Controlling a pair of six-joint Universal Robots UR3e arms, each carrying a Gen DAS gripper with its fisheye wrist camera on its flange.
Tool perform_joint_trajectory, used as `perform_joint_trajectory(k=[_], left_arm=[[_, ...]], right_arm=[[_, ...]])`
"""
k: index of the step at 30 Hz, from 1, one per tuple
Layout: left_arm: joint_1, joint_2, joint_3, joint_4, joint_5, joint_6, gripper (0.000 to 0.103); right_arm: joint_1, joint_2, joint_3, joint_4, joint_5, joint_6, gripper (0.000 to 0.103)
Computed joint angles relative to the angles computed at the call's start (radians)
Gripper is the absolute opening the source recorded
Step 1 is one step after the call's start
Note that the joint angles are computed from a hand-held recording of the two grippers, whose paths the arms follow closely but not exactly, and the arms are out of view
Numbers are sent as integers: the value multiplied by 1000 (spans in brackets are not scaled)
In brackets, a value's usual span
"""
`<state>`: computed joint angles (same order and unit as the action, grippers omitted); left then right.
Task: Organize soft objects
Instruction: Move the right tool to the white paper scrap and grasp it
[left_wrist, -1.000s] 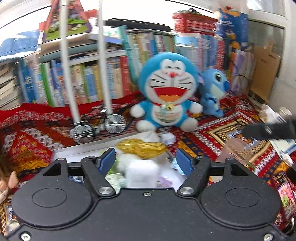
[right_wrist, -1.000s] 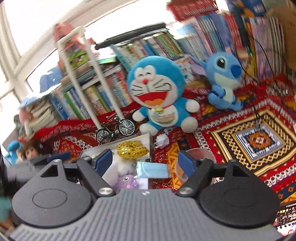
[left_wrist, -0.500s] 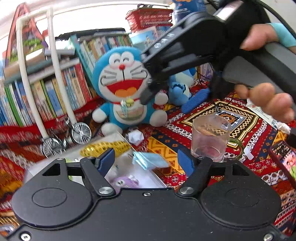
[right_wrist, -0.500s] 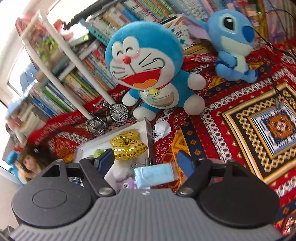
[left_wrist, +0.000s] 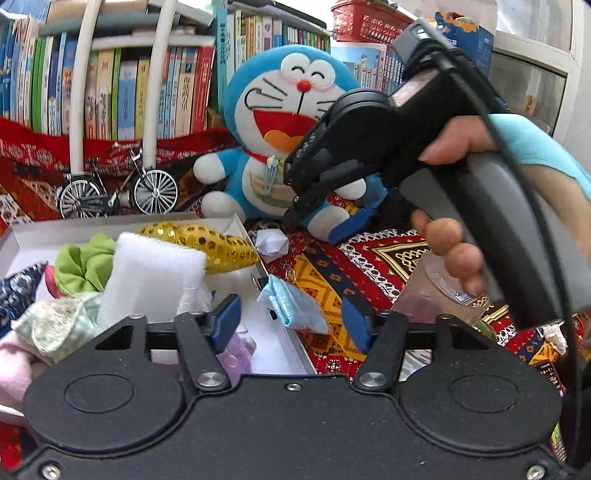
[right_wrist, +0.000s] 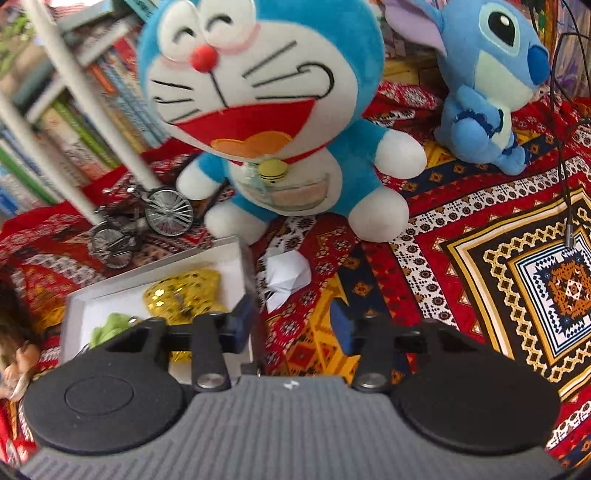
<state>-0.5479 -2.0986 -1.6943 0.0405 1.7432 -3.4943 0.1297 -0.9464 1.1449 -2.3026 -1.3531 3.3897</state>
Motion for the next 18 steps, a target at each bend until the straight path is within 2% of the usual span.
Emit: perform_joint_trajectory(k=[3,5,7,9,12,14,16,18], left_arm=[[1,-20,-4,41,5,1,46],[2,-28,-3,53,6,-6,34],[17,-29,-10,62,-34,-12,28],[28,-32,-14,66,-60,-22,27],[25,-46,-16,85,-40,-15,12],[36,-41,-29,95,-57,-19,10],[47,-28,-48,103,-72,-31,9],[53,-17,-64,113,-80,-34,8]], right_arm=[[14,67,-89,34,-20,16,46],[25,113,-153,61,-39,20,46],[39,158,-216,84,-71,23,47],[49,201,-277,106,-89,21,50],[54,265,-376,153,-103,23,51],[50,297,-419,167,-88,20,51],[43,314,-444,181,-59,25,41],[44,304,-437,181,-51,40,26]])
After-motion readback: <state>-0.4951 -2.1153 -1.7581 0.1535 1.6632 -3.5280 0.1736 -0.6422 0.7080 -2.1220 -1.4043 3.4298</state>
